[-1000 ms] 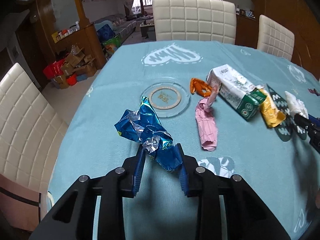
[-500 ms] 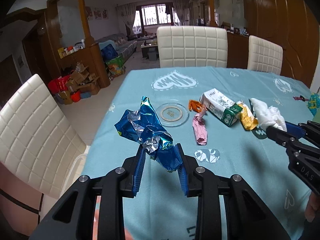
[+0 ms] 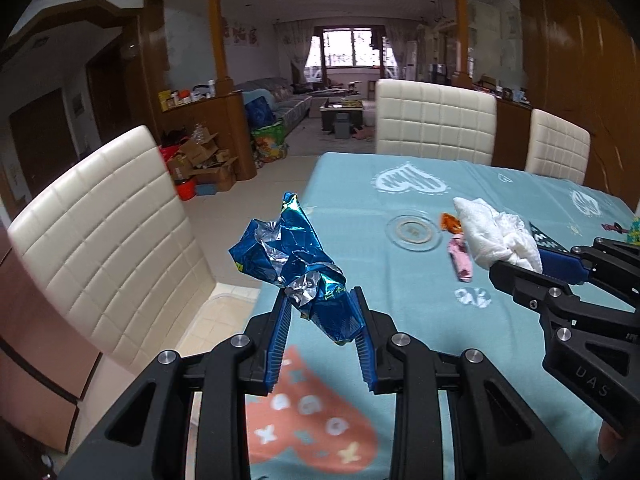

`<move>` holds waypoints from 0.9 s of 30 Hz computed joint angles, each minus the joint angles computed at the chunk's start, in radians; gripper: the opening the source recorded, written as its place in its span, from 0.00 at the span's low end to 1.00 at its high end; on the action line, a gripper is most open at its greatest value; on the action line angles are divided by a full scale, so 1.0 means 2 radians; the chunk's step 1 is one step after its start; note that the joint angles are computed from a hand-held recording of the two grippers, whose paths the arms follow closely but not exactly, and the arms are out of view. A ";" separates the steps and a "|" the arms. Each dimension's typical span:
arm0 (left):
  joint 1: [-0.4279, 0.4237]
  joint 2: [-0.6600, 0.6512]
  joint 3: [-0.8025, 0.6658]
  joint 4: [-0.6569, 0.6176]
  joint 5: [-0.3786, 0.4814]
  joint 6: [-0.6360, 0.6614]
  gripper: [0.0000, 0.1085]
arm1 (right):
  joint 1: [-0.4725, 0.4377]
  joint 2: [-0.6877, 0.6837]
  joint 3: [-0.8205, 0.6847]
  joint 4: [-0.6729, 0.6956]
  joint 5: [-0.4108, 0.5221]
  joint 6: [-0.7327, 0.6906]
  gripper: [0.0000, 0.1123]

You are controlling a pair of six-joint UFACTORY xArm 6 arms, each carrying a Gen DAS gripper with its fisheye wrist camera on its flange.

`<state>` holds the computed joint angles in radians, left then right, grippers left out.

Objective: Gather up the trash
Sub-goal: 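Carry the foil wrapper and tissue to the bin and open both grippers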

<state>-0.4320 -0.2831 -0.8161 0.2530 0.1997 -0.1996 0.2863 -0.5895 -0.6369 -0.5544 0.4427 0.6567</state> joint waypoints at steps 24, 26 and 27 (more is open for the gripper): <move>0.118 0.057 -0.025 -0.054 -0.014 0.051 0.28 | 0.063 0.239 -0.190 0.022 -0.031 -0.047 0.24; 0.121 0.066 -0.033 -0.045 -0.013 0.044 0.28 | 0.060 0.249 -0.199 0.030 -0.033 -0.057 0.24; 0.122 0.067 -0.034 -0.040 -0.013 0.041 0.28 | 0.059 0.256 -0.204 0.031 -0.034 -0.060 0.24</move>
